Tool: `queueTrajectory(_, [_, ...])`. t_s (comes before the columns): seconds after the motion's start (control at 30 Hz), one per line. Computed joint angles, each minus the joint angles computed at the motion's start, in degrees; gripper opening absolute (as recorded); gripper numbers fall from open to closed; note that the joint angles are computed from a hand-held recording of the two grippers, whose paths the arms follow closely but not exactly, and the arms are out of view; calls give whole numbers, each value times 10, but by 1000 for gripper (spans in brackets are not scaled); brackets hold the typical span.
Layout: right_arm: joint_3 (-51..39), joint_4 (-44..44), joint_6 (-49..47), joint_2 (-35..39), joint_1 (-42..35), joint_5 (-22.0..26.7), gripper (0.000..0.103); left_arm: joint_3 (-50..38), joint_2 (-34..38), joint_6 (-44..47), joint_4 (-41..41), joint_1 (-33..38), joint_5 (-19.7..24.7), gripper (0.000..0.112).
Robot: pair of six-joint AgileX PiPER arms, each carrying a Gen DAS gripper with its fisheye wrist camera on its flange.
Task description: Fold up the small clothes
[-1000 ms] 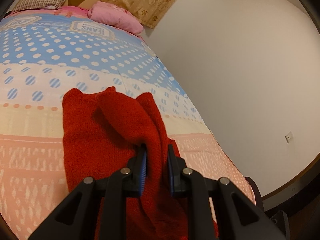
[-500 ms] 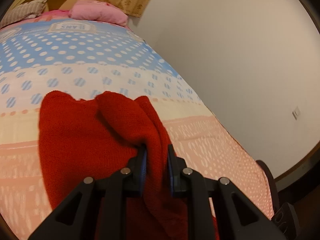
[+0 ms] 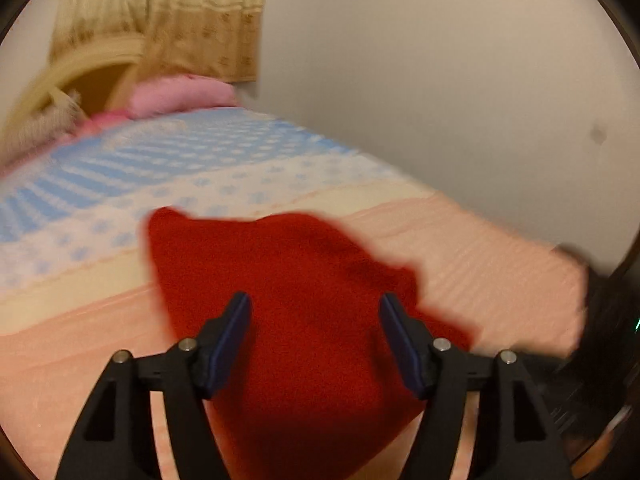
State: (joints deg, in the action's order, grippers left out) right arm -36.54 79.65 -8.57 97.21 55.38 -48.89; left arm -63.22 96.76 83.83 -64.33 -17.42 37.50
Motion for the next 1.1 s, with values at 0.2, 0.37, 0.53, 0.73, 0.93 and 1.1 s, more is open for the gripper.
queueTrajectory(0.2, [-20, 113, -70, -15, 53, -95, 55, 41, 13, 50, -41, 62, 3, 73])
queueTrajectory(0.37, [-65, 97, -188, -50, -54, 25, 55, 39, 29, 28, -57, 74, 27, 77])
queueTrajectory(0.53, [-125, 106, -267, -8, -209, 220, 11, 62, 17, 56, -87, 80, 27, 91])
queueTrajectory(0.73, [-41, 38, -118, -21, -176, 170, 11, 47, 38, 36, -72, 95, 53, 96])
queueTrajectory(0.93, [-20, 32, -72, -27, -157, 160, 11, 35, 42, -20, -31, 83, 30, 99])
queueTrajectory(1.1, [-15, 71, -119, -33, -132, 152, 11, 33, 47, -39, -22, 78, 15, 103])
